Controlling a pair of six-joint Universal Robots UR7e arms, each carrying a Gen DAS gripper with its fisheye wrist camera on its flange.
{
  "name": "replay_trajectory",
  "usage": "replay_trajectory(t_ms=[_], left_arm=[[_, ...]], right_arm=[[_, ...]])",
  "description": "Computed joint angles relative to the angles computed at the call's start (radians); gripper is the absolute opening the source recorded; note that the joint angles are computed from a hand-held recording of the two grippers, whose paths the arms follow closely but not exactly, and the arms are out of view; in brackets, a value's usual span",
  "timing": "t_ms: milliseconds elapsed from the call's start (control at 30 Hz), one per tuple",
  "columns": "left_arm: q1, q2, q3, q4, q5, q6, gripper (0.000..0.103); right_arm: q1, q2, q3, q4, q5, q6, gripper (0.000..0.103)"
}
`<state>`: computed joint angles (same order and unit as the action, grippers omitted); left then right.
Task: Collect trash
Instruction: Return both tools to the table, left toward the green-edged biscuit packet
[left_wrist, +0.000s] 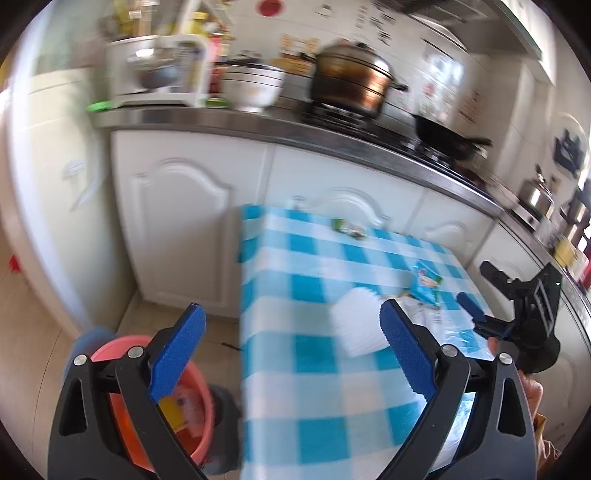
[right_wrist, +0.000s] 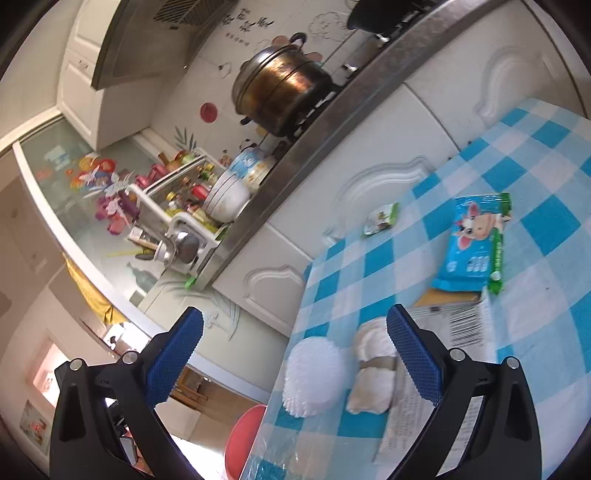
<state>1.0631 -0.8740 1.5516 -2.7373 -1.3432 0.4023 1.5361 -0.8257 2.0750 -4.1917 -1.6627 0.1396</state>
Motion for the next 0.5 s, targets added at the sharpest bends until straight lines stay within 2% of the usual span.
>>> replay_trajectory(t_ms=[67, 167, 300, 500], left_arm=[[-0.024, 0.063, -0.065, 0.052, -0.02, 0.001, 0.096], [-0.057, 0.175, -0.189, 0.139, -0.035, -0.002, 0.096], [-0.098, 0.359, -0.397, 0.231, 0.01, 0.031, 0.096], [-0.127, 0.692, -0.851, 0.433, 0.127, 0.042, 0.096]], right_arm=[[-0.048, -0.025, 0.035, -0.028, 0.024, 0.041, 0.098], [-0.127, -0.064, 0.083, -0.035, 0.11, 0.101, 0.098], [-0.203, -0.088, 0.123, -0.039, 0.209, 0.15, 0.098], [-0.212, -0.101, 0.143, -0.052, 0.198, 0.102, 0.098]])
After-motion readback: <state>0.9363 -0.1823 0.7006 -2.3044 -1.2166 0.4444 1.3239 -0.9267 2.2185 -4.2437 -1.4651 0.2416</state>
